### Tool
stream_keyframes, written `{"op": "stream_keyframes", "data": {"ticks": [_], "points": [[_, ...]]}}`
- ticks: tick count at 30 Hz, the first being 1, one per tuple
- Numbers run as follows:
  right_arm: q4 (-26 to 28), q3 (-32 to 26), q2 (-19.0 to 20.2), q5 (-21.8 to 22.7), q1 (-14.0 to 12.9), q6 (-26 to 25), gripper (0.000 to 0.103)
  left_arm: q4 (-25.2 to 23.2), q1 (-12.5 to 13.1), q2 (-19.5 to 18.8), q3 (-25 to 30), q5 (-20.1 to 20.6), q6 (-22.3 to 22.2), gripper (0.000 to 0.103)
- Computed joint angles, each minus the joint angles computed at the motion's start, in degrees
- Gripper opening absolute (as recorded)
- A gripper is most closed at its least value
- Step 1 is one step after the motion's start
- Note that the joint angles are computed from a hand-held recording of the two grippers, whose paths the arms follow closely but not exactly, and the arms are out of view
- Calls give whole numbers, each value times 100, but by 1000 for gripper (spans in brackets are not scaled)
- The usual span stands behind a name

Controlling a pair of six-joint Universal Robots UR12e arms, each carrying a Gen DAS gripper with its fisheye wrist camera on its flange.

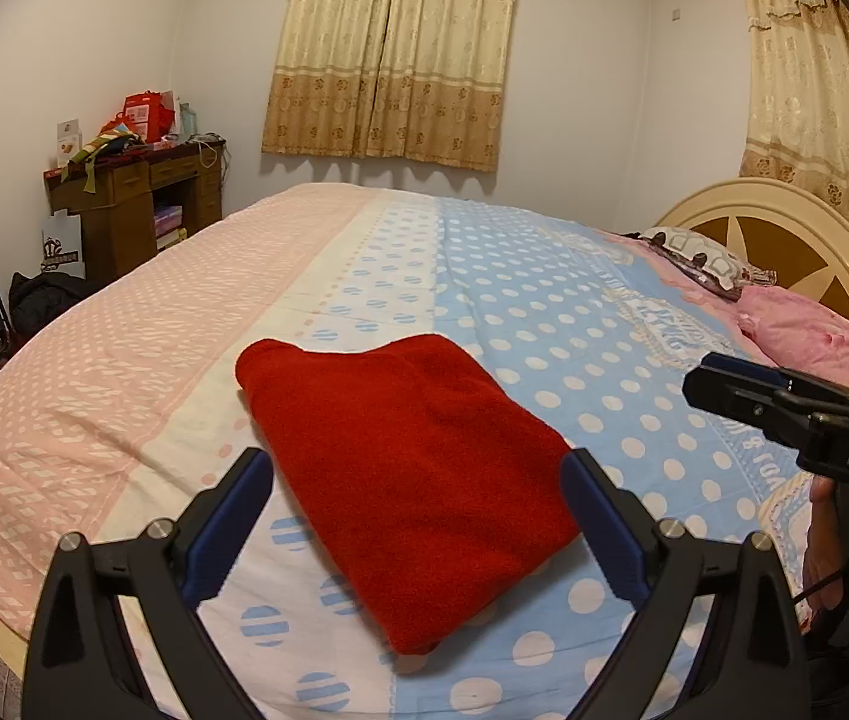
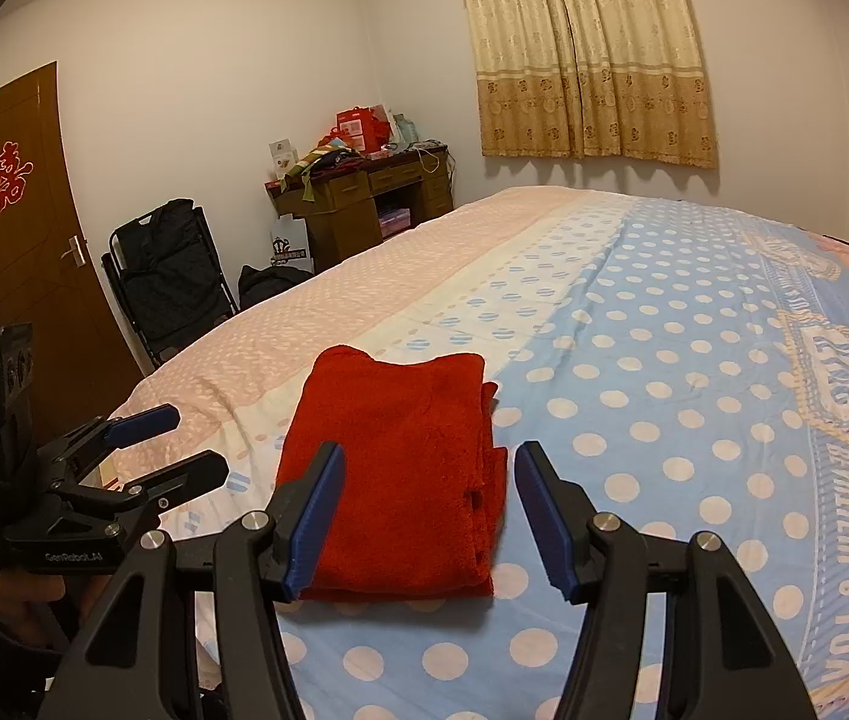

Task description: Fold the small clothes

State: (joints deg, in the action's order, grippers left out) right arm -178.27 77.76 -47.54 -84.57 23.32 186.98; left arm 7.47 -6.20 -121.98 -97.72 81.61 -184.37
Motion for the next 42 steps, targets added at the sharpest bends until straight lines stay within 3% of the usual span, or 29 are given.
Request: {"op": "stream_keyframes", "data": {"ticks": [18, 31, 42], "points": [[-46, 14, 13, 3, 18, -13, 60, -13, 2, -23, 1, 73, 21, 99], [-175, 50, -1, 8, 20, -38, 60, 231, -59, -3, 8, 696, 83, 103], [-212, 61, -6, -9, 25, -61, 60, 259, -65, -16, 44, 923, 60, 103]]}}
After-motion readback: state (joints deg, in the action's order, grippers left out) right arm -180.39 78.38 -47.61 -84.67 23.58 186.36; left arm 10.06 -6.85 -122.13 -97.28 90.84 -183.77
